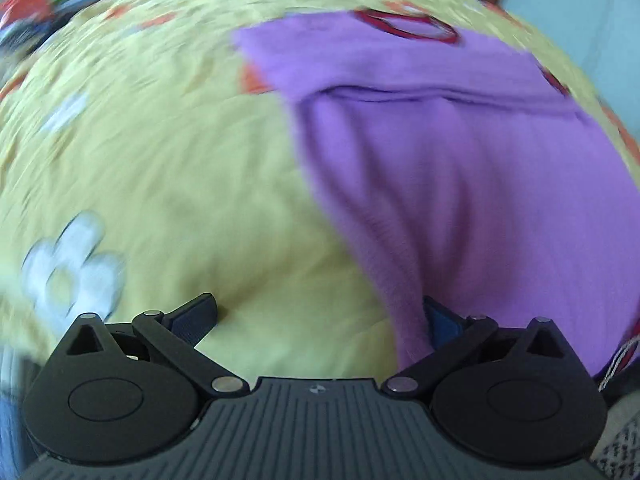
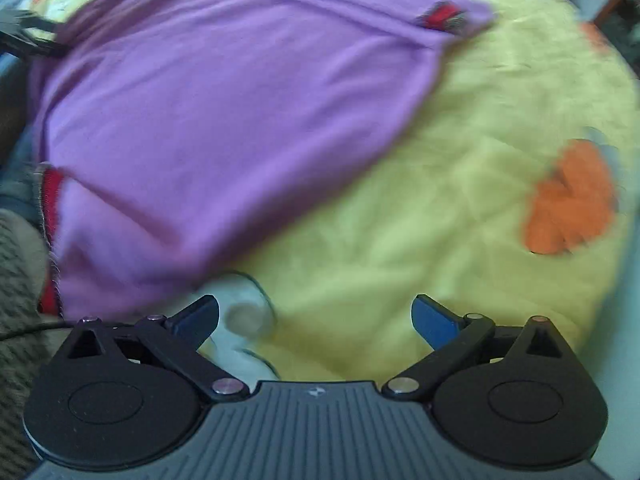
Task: Fold small clothes
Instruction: 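Grasp the sweater hem with the left gripper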
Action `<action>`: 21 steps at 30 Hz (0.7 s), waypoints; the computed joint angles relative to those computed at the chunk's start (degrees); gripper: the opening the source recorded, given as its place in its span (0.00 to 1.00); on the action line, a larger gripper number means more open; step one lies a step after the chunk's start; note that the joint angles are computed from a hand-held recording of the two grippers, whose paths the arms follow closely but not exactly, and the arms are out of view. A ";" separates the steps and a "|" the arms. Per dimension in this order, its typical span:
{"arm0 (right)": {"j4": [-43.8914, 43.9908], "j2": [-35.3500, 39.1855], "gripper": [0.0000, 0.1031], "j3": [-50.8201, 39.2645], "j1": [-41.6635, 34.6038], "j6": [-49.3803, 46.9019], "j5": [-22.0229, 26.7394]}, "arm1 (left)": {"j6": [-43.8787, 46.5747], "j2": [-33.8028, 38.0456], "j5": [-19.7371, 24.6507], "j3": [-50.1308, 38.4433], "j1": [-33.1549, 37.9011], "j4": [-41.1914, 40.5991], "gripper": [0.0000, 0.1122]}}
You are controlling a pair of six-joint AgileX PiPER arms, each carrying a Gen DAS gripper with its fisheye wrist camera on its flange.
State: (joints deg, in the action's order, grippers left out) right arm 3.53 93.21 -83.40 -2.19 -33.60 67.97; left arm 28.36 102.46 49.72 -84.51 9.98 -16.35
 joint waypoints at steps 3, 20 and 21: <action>8.19 -5.43 1.00 6.71 -3.57 4.59 -12.96 | 2.40 -0.38 -1.44 1.64 3.80 -8.47 0.92; 57.49 -12.13 0.06 36.40 -6.23 -15.40 -31.44 | 24.43 1.50 9.04 15.60 11.41 -30.51 0.07; 61.34 -10.73 0.05 36.05 -9.59 -16.14 -27.56 | 25.37 1.26 9.56 15.84 11.86 -31.55 0.05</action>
